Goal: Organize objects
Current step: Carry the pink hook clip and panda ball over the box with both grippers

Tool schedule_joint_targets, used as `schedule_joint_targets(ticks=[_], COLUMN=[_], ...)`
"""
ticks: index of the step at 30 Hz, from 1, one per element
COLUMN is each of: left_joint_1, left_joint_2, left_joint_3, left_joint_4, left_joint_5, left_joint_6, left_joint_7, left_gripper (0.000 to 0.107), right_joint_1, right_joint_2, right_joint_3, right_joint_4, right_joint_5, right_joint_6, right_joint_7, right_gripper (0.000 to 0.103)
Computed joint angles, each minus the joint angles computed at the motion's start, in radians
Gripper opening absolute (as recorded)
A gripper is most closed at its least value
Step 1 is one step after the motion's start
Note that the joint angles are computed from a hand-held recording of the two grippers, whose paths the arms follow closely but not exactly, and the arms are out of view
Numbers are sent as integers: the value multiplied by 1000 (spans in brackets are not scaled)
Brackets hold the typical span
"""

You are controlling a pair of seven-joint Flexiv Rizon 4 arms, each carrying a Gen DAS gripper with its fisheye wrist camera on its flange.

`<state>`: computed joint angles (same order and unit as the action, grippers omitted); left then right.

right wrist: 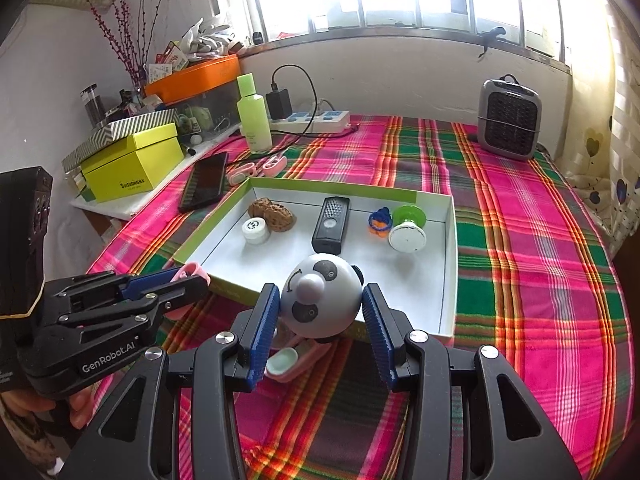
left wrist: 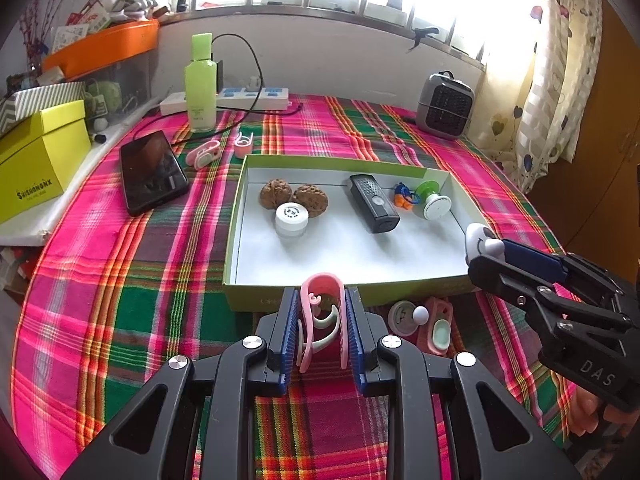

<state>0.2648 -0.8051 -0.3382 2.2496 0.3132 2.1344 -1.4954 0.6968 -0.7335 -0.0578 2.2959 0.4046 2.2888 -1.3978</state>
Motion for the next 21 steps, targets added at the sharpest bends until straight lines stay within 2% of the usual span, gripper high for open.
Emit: schedule_joint_targets(ticks=[5,21], left_joint_1=[11,-1], left_joint_2=[6,-23], left_joint_3=[-10,-25], left_joint_4=[-10,-91], left_joint_5=[4,-63], left_joint_6=[1,-91], left_joint_7=[-9,16], left_gripper=[21,21], right_joint_1=[-36,-49], right_joint_2=[1,-27], right_joint_3=[12,-37], right_joint_4=[-23,-120], right_joint_5=[-43,-138], right_joint_6=[-27,-153], right_joint_7=[9,20], right_gripper=[45,44])
